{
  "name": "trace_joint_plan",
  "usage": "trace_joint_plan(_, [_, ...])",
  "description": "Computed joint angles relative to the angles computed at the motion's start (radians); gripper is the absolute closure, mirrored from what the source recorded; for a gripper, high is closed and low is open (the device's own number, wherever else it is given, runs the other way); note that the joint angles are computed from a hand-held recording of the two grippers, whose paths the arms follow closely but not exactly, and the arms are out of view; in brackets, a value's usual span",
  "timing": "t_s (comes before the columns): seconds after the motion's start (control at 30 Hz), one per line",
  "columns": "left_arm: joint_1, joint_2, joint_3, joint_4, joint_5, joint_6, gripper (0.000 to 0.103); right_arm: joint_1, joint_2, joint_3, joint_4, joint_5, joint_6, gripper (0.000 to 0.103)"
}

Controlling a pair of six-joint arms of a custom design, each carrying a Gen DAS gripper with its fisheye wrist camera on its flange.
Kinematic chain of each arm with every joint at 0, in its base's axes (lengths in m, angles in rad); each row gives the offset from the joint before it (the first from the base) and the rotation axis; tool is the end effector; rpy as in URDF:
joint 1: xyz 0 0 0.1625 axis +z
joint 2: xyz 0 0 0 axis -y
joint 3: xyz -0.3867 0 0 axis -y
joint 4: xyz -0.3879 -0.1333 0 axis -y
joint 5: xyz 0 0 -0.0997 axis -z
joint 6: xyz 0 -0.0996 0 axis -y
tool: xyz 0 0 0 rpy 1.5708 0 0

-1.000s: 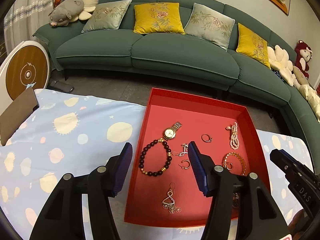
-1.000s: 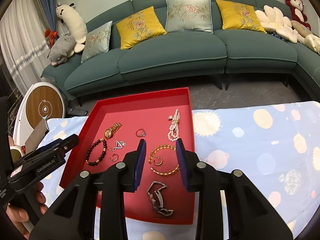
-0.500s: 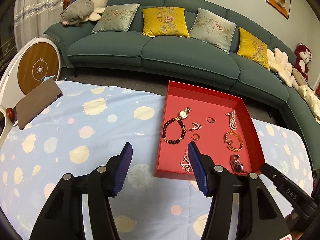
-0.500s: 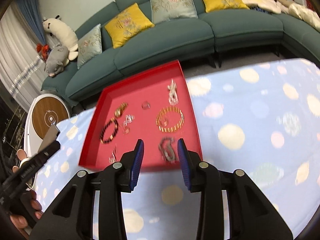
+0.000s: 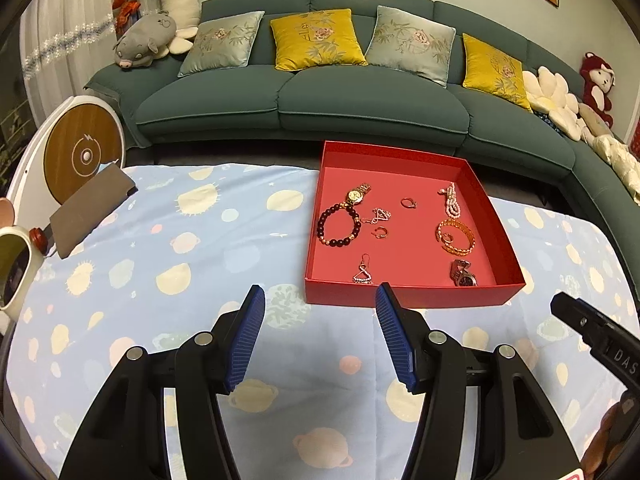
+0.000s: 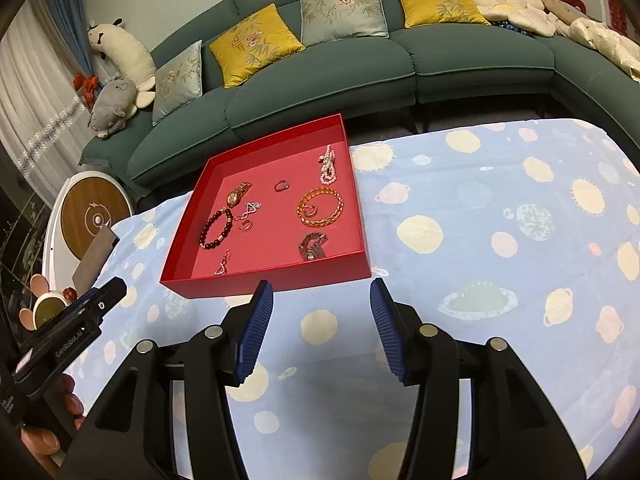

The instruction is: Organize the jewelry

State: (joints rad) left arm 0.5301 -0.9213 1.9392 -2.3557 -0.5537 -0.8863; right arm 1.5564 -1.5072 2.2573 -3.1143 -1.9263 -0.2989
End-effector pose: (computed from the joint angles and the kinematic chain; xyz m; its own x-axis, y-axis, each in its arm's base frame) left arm -0.3405 -0.4523 0.0664 -0.7113 -0.0315 -0.7022 0.4561 0.7395 -0.4952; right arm 0.0922 -0.4462 0.2895 -0.8954 0.0434 0.4432 -0.2653 0.7473 -0.6093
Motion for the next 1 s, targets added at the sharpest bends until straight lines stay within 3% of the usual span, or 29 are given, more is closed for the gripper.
trace_joint_plan(0.1, [-0.012,-0.016,-0.004,0.073,0.011,-0.008,0.047,0.016,-0.002,0.002,-0.004,-0.012,-0.010,0.041])
trace_joint_plan(0.2, [-0.020,-0.025,-0.005,0.104,0.036,-0.008,0.038,0.039,0.012,0.004,-0.049,-0.057,-0.050,0.030])
trace_joint_plan(0.3, [-0.019,-0.009,0.004,0.019,0.053,0.056,0.035,0.056,0.039,-0.007,-0.091,-0.099,-0.090,0.027])
trace_joint_plan(0.4, [-0.004,0.030,-0.003,-0.061,0.067,0.118,0.034,0.045,0.074,-0.013,-0.164,-0.075,-0.116,0.022])
trace_joint_plan(0.53, [0.029,0.078,0.002,-0.220,0.062,0.190,0.034,0.042,0.149,-0.057,-0.186,-0.106,-0.115,0.022])
trace_joint_plan(0.63, [0.064,0.110,-0.042,-0.235,0.019,0.206,0.034,0.047,0.202,-0.081,-0.228,-0.143,-0.131,0.022])
trace_joint_plan(0.73, [0.072,0.130,-0.052,-0.221,0.028,0.211,0.034,0.053,0.235,-0.089,-0.255,-0.186,-0.147,0.022])
trace_joint_plan(1.0, [0.068,0.122,-0.041,-0.235,0.025,0.202,0.033,0.057,0.249,-0.075,-0.275,-0.193,-0.151,0.022])
